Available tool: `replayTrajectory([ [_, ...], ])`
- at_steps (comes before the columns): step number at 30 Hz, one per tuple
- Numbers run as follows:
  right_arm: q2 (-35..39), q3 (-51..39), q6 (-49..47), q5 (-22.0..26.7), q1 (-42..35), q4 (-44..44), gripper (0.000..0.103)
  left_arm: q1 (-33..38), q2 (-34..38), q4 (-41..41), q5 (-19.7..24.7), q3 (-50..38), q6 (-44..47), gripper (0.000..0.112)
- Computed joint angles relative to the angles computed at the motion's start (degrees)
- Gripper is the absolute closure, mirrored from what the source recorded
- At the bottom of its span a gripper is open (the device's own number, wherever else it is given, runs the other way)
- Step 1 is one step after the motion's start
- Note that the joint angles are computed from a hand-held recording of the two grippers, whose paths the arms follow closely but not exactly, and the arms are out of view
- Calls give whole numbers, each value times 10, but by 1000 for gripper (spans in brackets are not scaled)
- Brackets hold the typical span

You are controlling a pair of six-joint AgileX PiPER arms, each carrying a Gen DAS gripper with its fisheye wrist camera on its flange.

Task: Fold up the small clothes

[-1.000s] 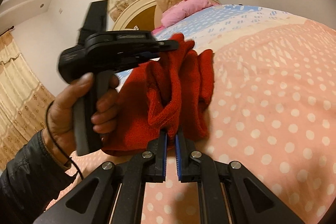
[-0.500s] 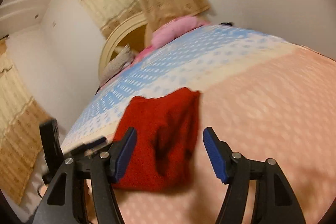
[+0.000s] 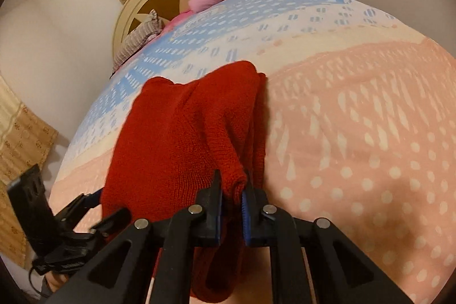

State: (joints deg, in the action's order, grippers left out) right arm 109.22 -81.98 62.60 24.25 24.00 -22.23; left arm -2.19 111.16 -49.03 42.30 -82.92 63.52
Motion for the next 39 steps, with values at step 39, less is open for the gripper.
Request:
replayTrajectory([
  [39,135,-147,-527,-39,-101,450,64,-8,40,24,-25,-39,-100,9],
])
